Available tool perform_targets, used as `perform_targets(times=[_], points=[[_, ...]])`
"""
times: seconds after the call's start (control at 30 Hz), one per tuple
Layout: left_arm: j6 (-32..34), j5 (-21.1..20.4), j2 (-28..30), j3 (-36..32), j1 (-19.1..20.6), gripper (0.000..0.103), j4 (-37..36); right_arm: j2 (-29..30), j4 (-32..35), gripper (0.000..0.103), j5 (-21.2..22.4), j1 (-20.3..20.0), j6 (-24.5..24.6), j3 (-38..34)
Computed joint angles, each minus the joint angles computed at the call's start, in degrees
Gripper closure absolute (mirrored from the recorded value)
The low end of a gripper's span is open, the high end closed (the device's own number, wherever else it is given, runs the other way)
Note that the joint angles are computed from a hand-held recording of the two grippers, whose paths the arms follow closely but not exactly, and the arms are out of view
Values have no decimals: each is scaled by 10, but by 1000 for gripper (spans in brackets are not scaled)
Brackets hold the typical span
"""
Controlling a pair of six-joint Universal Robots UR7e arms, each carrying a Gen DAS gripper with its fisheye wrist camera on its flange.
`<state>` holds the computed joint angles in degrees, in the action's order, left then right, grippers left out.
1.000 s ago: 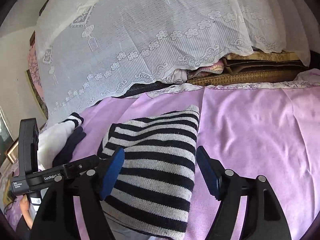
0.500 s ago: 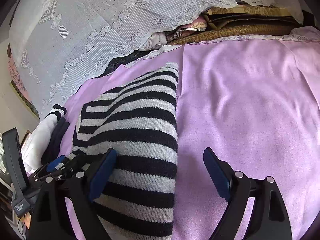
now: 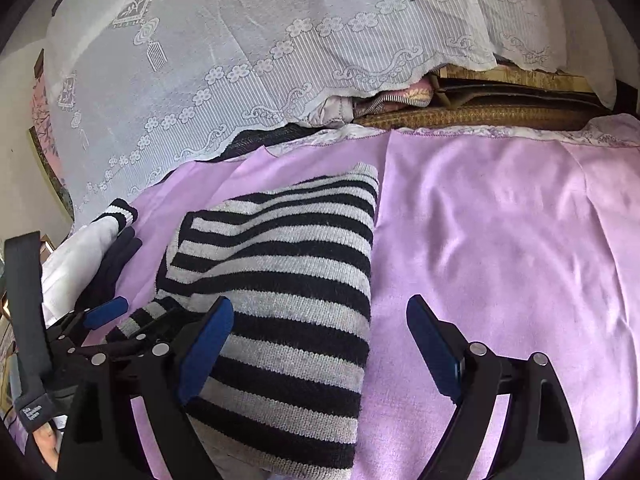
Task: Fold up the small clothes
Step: 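Pat the folded sweater bundle square with both open grippers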
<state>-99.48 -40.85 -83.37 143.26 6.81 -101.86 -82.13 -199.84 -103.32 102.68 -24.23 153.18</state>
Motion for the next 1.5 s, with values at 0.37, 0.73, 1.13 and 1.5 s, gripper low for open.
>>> perform_targets(times=[0.37, 0.73, 1.13, 1.5], points=[[6, -5, -73, 39, 16, 5, -83, -29, 4, 15, 31, -5, 13, 7], [231, 41, -16, -13, 78, 5, -254, -34, -7, 72, 47, 58, -65, 43], [361, 6, 72, -66, 216, 4, -304, -35, 82, 71, 63, 22, -81, 42], [225, -37, -16, -53, 130, 5, -126, -49, 100, 59, 78, 13, -94, 43]])
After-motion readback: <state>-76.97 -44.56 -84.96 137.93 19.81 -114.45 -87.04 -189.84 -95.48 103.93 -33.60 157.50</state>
